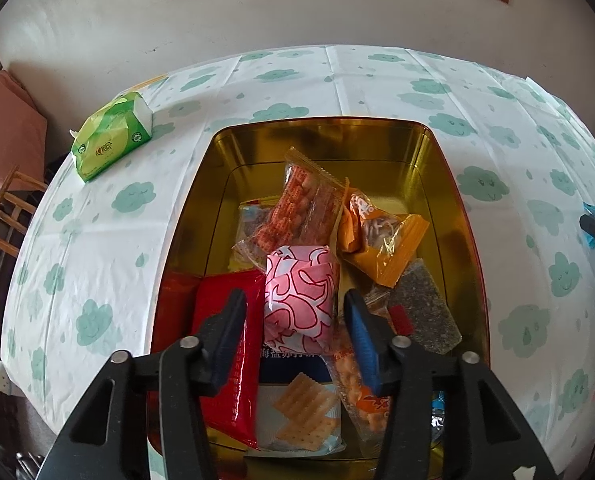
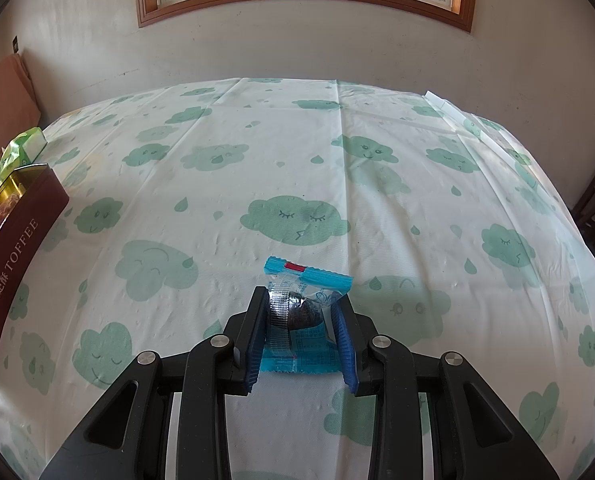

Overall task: Organize snacks
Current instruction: 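Lower the pink candy into the tin and open the left tool, then carry the blue packet toward the tin with the right tool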

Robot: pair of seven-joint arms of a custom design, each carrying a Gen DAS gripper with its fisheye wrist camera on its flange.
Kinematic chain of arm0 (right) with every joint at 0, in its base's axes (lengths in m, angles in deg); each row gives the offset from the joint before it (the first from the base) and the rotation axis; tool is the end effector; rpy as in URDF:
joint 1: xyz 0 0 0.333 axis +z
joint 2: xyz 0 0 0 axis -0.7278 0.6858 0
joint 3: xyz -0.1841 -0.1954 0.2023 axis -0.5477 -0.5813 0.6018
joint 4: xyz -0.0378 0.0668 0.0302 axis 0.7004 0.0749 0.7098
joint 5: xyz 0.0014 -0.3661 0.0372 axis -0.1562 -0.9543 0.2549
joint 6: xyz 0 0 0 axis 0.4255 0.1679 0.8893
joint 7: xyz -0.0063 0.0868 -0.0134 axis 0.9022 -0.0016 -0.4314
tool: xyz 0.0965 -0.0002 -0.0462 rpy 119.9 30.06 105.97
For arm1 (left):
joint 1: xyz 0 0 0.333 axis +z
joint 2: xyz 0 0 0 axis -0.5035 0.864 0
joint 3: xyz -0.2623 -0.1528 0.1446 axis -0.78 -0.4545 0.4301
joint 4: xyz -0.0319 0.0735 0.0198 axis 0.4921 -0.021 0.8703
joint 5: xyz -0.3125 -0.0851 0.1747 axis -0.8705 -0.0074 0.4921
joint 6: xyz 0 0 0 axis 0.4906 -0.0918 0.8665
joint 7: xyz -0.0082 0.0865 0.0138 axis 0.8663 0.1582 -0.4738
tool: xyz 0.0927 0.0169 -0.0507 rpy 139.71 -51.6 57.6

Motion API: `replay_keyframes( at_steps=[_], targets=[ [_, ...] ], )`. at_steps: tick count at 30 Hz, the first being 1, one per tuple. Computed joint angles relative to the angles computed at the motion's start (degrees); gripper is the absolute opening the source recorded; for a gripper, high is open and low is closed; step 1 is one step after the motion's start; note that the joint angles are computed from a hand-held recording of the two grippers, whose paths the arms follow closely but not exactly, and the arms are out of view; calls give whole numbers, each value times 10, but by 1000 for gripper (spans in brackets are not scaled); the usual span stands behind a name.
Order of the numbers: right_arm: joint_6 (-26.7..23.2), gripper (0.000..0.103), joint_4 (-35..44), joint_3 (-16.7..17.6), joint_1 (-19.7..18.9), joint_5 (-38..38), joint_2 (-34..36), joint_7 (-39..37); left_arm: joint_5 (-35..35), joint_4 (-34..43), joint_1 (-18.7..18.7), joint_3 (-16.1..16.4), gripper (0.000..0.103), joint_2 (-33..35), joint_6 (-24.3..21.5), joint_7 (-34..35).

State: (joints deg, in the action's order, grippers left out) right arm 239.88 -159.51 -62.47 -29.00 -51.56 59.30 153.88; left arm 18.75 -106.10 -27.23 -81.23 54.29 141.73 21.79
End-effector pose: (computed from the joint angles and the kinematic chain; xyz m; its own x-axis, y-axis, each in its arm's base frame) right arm 0.5429 0.2069 0.4590 0.1023 -0.9946 0.0145 -0.7723 -0.0886 -0.6291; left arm 0.4944 -0.0401 0.5008 0.0412 -0.9935 -0.1065 -0.8738 0.0159 -0.4860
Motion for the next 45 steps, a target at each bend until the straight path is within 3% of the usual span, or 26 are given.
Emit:
replay_keyframes(
  at_steps=[20,30,45],
  targets=[
    [-1,33,0,0,1,-2,0,1,6,-33,5,-13,67,-55,18,-33],
    [-2,33,1,0,1,-4,0,3,43,-57,22,-24,69,-88,22,-73],
    [-13,32,2,-2,2,-16,-2,28,4,-88,22,-15,71,-120,27,-71]
  ],
)
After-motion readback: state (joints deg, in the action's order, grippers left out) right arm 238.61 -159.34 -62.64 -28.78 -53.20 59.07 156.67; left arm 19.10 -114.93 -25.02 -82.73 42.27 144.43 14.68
